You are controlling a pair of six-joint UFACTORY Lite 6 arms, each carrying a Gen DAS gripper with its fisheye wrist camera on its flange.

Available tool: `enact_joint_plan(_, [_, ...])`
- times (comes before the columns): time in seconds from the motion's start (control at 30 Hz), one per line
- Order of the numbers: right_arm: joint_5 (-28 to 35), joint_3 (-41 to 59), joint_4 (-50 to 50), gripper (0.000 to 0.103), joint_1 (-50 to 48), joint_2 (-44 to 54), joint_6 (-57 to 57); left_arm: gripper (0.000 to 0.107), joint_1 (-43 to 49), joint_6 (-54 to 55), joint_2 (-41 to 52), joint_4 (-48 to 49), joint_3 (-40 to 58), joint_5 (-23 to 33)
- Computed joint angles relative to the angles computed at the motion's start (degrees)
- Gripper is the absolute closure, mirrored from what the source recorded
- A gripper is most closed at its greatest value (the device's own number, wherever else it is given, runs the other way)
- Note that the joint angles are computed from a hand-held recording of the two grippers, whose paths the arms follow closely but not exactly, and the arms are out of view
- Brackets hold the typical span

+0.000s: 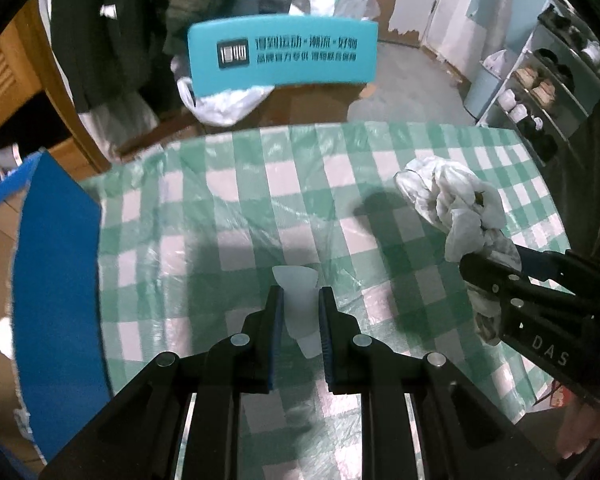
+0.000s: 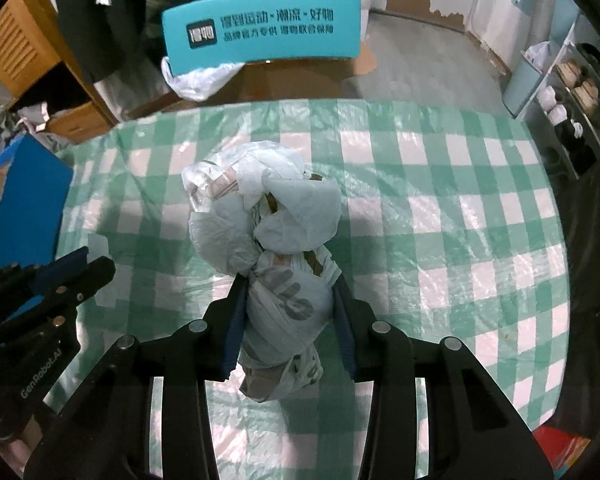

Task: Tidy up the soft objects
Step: 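Carry the white bag over the box with the right tool while the left tool carries the tag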

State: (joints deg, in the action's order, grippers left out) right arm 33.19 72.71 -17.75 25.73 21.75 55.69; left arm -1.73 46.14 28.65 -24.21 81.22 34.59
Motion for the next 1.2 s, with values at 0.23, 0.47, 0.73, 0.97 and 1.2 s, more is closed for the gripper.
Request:
enact_joint_plan(0.23, [2.2, 0.7, -0.4, 0.065, 1.3, -3.1, 0.2, 0.090, 2.1, 3.9, -4.7, -1.7, -2.1, 0.0])
enact_joint_plan(0.47, [4.1, 3.8, -0.7, 0.065, 3.5, -3.9, 0.1, 0.090, 5.0, 7.7, -9.1, -3.9, -3.5, 0.9])
enact_joint_plan(0.73, [6.6, 10.1, -1.0, 0.065, 6.2, -1.9, -0.8, 0.090, 8.5, 12.1, -12.1, -6.5, -3.5, 0.9])
enact_joint_plan(0.97, [9.4, 18.9, -0.5, 0.065, 8.5, 3.1, -2.7, 0.090, 12.1, 14.9, -11.9, -8.3, -1.4, 2.5])
enact_joint_plan(1.2, [12.1, 28.3, 0.3, 0.065, 10.3, 8.8, -4.9, 0.090, 15.9, 17.3, -11.0, -9.4, 1.0, 3.8])
